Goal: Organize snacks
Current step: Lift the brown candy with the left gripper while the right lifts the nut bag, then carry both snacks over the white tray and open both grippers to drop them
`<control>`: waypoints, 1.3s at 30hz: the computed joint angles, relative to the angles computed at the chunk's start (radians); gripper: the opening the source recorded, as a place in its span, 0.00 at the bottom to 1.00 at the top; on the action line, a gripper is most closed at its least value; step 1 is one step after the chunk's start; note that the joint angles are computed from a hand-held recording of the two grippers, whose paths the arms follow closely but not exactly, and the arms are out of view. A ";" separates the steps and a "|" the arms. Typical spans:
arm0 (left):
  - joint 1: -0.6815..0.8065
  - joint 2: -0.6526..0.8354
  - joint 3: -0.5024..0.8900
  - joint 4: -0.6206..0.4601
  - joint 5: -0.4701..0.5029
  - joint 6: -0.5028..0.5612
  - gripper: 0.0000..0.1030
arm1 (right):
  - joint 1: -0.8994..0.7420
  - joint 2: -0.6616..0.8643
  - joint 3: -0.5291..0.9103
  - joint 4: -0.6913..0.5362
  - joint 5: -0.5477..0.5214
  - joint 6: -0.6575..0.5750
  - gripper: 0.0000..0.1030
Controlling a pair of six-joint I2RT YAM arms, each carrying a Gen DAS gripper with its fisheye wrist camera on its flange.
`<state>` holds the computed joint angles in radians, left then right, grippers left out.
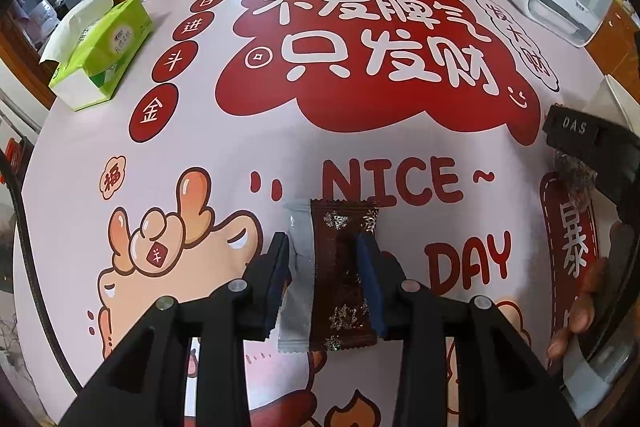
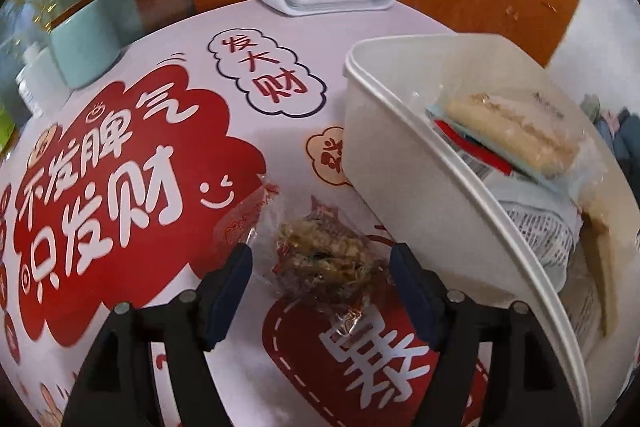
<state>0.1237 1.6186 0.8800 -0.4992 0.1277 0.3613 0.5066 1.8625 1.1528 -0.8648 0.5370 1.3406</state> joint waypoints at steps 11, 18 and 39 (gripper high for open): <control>0.004 0.002 0.001 0.001 0.001 0.002 0.37 | -0.039 -0.003 -0.075 0.154 -0.075 -0.049 0.71; -0.011 -0.021 -0.032 0.030 0.003 0.017 0.29 | -0.009 -0.029 -0.068 0.147 -0.088 -0.123 0.46; -0.069 -0.472 -0.026 -0.316 0.205 0.011 0.15 | 0.442 -0.703 -0.193 -0.301 0.145 0.007 0.46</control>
<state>0.0552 1.1463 0.8542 -0.8151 0.3323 0.3721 0.9483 1.1595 0.9599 -1.1661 0.6818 1.3481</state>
